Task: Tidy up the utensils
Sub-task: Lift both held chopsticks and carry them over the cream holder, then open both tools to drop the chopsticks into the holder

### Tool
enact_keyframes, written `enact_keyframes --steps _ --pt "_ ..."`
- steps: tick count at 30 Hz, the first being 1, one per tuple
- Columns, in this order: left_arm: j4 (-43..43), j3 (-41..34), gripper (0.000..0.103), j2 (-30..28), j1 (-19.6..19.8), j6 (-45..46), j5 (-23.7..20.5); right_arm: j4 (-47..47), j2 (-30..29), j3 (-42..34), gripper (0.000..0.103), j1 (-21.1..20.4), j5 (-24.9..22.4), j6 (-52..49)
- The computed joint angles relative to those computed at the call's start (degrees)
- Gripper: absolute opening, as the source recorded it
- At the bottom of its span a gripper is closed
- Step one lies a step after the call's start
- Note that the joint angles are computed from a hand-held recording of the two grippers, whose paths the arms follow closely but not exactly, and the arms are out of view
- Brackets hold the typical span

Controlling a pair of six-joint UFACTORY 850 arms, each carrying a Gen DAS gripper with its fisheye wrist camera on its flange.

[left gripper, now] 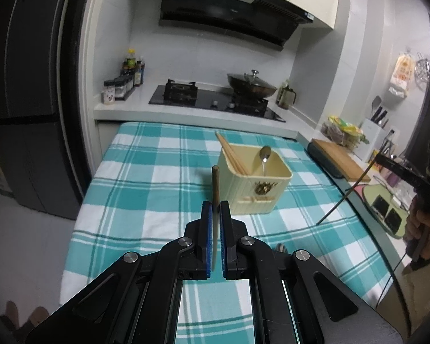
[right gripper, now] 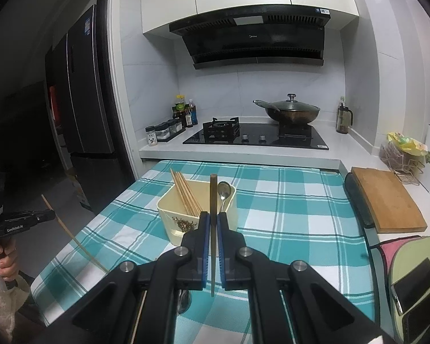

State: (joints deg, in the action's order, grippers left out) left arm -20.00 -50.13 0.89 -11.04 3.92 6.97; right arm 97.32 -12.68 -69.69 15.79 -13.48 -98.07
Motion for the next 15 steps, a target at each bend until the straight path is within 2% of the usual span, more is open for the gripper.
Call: enact_keyframes --steps 4,7,10,12,15 --pt "-0.7 -5.2 0.003 -0.1 0.0 1.4 1.0 0.3 -2.5 -5.2 0.005 0.1 0.2 0.7" --pt "-6.4 -10.6 0.003 -2.1 -0.9 8.1 3.0 4.3 -5.0 -10.3 0.005 0.5 0.6 -2.9" --pt "-16.3 -16.9 0.003 -6.4 -2.4 19.0 5.9 13.0 -8.1 -15.2 0.005 1.4 0.9 -12.0" --pt "-21.7 -21.4 0.003 -10.5 -3.5 25.0 7.7 15.5 -10.5 -18.4 0.005 1.9 0.5 -14.3" --pt "-29.9 -28.4 0.003 -17.4 -3.9 33.0 6.2 15.5 -14.9 -22.9 0.005 2.8 0.3 -15.4"
